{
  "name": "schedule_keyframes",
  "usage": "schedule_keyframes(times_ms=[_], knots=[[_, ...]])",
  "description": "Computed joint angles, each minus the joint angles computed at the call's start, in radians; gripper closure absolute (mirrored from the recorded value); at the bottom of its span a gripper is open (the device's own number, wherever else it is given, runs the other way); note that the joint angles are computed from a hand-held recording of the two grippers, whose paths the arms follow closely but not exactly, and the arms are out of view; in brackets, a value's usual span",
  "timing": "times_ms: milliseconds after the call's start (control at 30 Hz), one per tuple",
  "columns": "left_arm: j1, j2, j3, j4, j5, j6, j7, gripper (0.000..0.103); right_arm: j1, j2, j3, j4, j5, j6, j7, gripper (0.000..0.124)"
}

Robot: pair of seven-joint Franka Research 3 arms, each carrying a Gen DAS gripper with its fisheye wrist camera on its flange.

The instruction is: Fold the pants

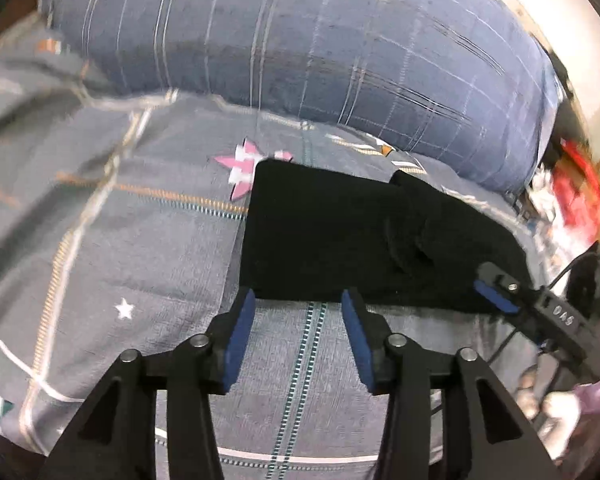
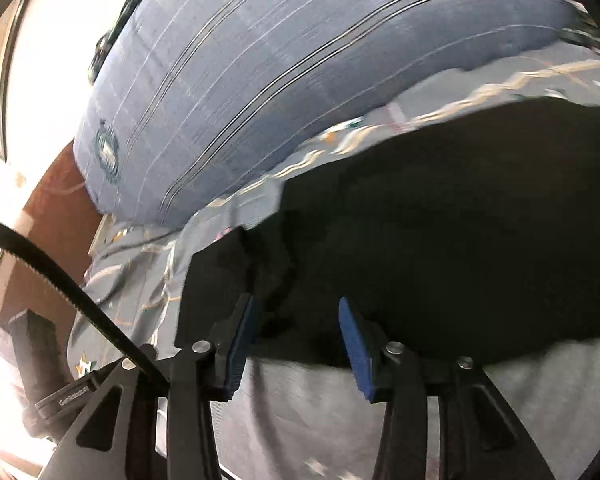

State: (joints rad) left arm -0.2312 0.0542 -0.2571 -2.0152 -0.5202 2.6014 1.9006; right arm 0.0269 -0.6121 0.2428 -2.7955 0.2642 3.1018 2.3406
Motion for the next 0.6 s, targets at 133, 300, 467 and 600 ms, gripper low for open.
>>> schedule_keyframes(times_ms=[133, 300, 467, 600], knots=[[-0.033, -0.070, -0.008, -0.092, 0.115, 0.137, -0.024, 0.054, -0.129, -0.164, 0.132, -0.102, -0.020, -0.044, 0.131, 0.071], [-0.056, -0.107, 0.004, -0.141, 0.312, 0.202, -0.160, 0.052, -0.217, -0.280, 0.235, -0.159, -0.089, -0.080, 0.251, 0.070], [-0.070, -0.111, 0.008, -0.152, 0.447, 0.215, -0.249, 0.052, -0.256, -0.326, 0.292, -0.181, -0.172, -0.095, 0.320, 0.067], [-0.081, -0.102, 0.008, -0.146, 0.487, 0.206, -0.279, 0.052, -0.274, -0.325, 0.319, -0.176, -0.238, -0.108, 0.353, 0.067]])
